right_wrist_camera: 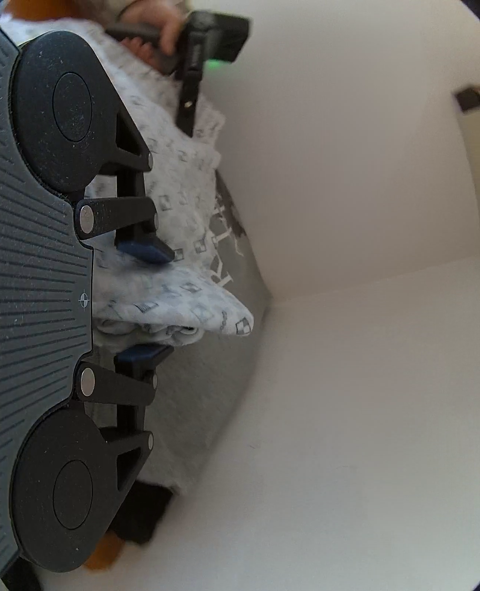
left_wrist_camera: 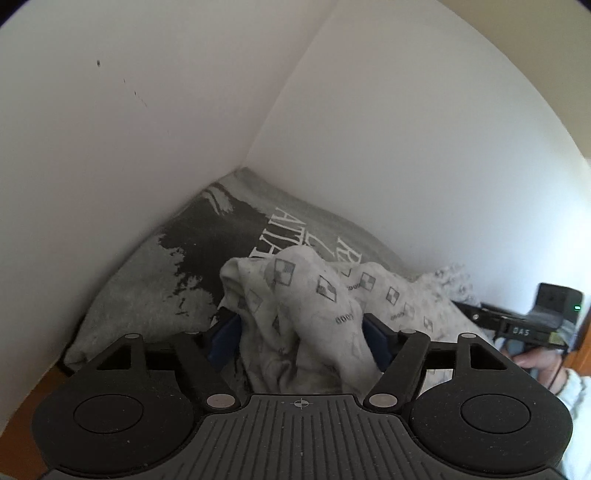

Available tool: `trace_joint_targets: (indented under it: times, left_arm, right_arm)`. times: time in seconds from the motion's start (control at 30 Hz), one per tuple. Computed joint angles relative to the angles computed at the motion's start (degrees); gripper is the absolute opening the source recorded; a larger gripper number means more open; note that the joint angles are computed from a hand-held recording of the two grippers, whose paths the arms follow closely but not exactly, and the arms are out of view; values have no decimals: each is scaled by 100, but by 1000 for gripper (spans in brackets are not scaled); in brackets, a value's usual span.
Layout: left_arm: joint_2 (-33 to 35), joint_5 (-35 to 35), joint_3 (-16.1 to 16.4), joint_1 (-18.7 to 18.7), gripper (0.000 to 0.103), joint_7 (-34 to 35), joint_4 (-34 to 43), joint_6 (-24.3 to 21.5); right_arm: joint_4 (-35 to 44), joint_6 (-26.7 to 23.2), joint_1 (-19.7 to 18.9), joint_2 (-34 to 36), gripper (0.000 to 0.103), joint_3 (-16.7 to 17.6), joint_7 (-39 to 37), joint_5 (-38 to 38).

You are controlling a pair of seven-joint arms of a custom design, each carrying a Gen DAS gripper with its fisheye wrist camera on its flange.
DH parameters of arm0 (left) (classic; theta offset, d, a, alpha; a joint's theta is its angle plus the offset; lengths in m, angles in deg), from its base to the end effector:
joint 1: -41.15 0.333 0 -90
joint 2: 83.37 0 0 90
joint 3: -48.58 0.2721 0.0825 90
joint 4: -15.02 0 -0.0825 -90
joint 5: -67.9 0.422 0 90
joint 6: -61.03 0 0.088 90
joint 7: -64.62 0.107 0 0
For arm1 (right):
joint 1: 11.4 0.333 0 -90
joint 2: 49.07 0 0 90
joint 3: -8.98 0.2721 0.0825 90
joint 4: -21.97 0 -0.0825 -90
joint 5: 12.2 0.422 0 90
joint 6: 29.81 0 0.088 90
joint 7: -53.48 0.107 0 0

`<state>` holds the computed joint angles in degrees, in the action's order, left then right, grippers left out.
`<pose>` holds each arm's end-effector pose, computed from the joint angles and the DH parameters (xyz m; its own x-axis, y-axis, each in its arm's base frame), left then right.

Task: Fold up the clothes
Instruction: 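Lift the shirt with both grippers and carry it onto the grey sweatshirt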

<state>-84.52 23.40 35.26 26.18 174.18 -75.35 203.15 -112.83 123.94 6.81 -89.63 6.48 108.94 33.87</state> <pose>0.5609 -0.3008 0.6992 -0.5937 -0.6565 0.4653 -0.6328 0.0238 -0.7739 0.4399 0.0955 0.6553 0.4840 -0.8274 -0.2849 -0.4605 0.0361 -0.8869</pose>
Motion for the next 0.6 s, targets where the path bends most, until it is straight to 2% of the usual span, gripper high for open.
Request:
trace_joint_targets:
  times: [0.07, 0.1, 0.13, 0.17, 0.23, 0.43, 0.6]
  left_arm:
    - [33, -83, 17, 14, 70, 1, 71, -98]
    - [-10, -240, 30, 27, 66, 89, 34, -155]
    - [-54, -396, 46, 38, 53, 175, -4, -214]
    - [-137, -490, 44, 28, 37, 345, -83, -200]
    - [-299, -671, 54, -8, 27, 684, -236, -175]
    - [-1337, -1009, 132, -306, 23, 1434, -1120, 485]
    - [-2224, -864, 206, -625, 23, 1521, -1592, 769]
  right_arm:
    - [174, -123, 54, 190, 52, -35, 109, 73]
    - [135, -151, 86, 130, 44, -83, 64, 138]
    - [120, -168, 170, 111, 29, -148, -37, 251]
    - [102, -191, 247, 93, 27, -204, -156, 357]
    - [-41, -3, 248, -57, 24, -103, -397, 341]
    - [-604, 1039, 417, -824, 22, 260, -587, 311]
    - [-816, 1415, 375, -1554, 22, 655, -300, -134]
